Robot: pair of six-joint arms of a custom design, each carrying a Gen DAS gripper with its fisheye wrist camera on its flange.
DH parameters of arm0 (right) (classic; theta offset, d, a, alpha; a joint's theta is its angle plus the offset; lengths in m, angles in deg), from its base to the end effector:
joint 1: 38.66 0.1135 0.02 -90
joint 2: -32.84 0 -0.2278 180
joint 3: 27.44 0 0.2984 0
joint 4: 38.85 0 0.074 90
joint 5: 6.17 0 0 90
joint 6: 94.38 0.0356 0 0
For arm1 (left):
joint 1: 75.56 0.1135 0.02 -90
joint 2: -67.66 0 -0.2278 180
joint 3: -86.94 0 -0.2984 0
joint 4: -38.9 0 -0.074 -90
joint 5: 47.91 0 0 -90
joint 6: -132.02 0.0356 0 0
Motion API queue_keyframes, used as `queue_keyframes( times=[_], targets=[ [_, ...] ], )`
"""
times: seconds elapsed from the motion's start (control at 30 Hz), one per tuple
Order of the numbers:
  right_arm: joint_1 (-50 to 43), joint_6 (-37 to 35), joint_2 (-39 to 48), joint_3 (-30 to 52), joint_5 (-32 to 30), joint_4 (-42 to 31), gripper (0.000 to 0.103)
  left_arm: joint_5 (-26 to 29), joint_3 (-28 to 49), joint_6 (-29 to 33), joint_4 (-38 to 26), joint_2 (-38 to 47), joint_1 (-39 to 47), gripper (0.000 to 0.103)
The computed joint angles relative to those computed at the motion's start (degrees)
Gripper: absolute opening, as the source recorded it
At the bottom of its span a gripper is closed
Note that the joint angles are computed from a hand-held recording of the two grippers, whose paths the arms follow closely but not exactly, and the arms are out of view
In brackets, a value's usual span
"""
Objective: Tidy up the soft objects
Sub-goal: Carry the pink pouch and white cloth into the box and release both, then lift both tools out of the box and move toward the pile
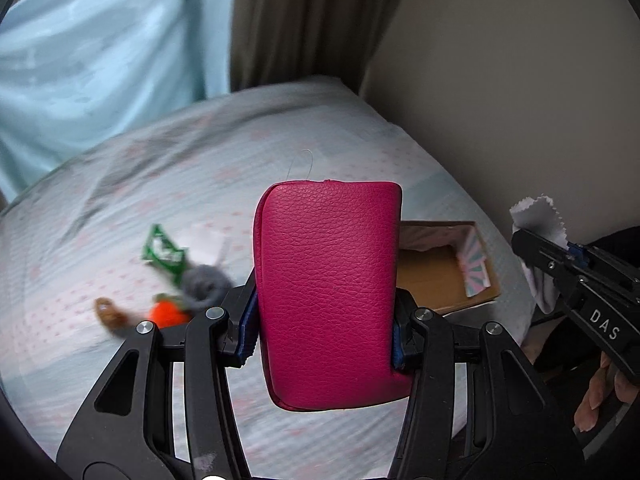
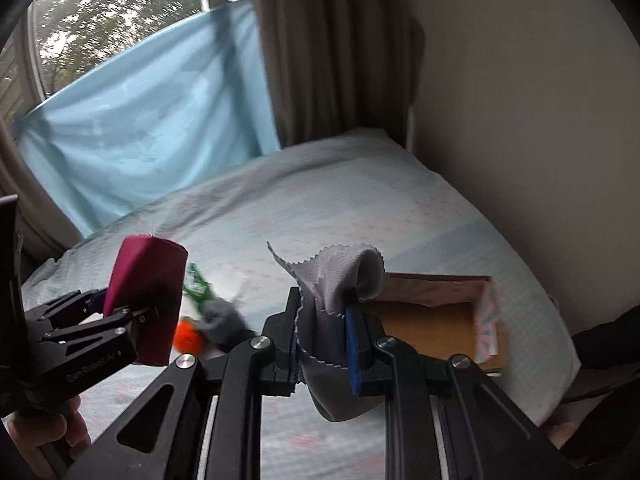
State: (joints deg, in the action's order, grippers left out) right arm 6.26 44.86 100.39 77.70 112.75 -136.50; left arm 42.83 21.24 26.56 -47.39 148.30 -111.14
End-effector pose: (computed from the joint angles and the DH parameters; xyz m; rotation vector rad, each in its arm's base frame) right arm 0.1693 0.1445 0.4149 0.2587 2.4186 0.0490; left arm 0.2420 -0.1737 0.4166 0.4477 2.4917 -0.3836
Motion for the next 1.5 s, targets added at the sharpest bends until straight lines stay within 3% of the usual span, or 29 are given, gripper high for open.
queue_keyframes(
  times=[0.13,0.27,0.47,0.7,0.93,0.97,1.0,1.03,1.07,1.1,1.13,1.17,1.5],
  targets=[
    [-15.63,-11.94,-9.88,-10.70,-10.36,3.69,0.017,-3.44,3.40,-6.06,2.95,8.98,-8.28,0.046],
    [-33.10,-26.01,-14.28,-18.87,-22.43,7.84,0.017,-4.28,8.24,-9.79,4.23,18.96,-12.79,0.046],
    [-49.87,-39.27,-8.93,-25.18,-34.73,11.97,0.017,-3.15,18.22,-12.69,3.21,34.56,-15.99,0.046],
    [-56.46,-42.47,0.08,-29.57,-42.28,17.19,0.017,-1.15,33.80,-12.50,-3.43,53.19,-16.40,0.046],
    [-58.25,-41.51,9.75,-29.73,-46.53,20.63,0.017,0.06,42.50,-10.48,-9.14,62.15,-15.54,0.047],
    [-58.49,-41.21,10.21,-29.87,-47.21,20.93,0.017,0.04,44.22,-10.17,-10.10,63.22,-15.58,0.052],
    [-58.79,-40.68,10.68,-30.11,-47.97,21.46,0.017,0.08,47.92,-9.64,-11.78,65.42,-15.70,0.069],
    [-58.80,-40.10,11.06,-30.20,-48.20,21.90,0.023,-0.64,50.52,-8.79,-13.26,66.69,-15.93,0.082],
    [-58.97,-39.84,11.64,-30.09,-48.31,21.93,0.042,-1.81,51.50,-8.20,-13.94,67.02,-16.17,0.102],
    [-59.12,-39.69,11.93,-30.13,-48.40,21.96,0.059,-2.87,50.12,-7.45,-13.26,65.91,-16.21,0.103],
    [-59.35,-39.54,12.33,-30.17,-49.05,22.11,0.096,-3.53,48.95,-6.52,-12.93,65.00,-16.30,0.103],
    [-59.67,-39.57,12.51,-30.09,-49.73,22.10,0.103,-3.56,49.08,-5.82,-13.34,65.04,-16.19,0.103],
    [-60.03,-39.33,10.29,-31.48,-50.01,22.19,0.103,-3.76,47.22,-5.62,-13.20,62.71,-16.08,0.103]
  ],
)
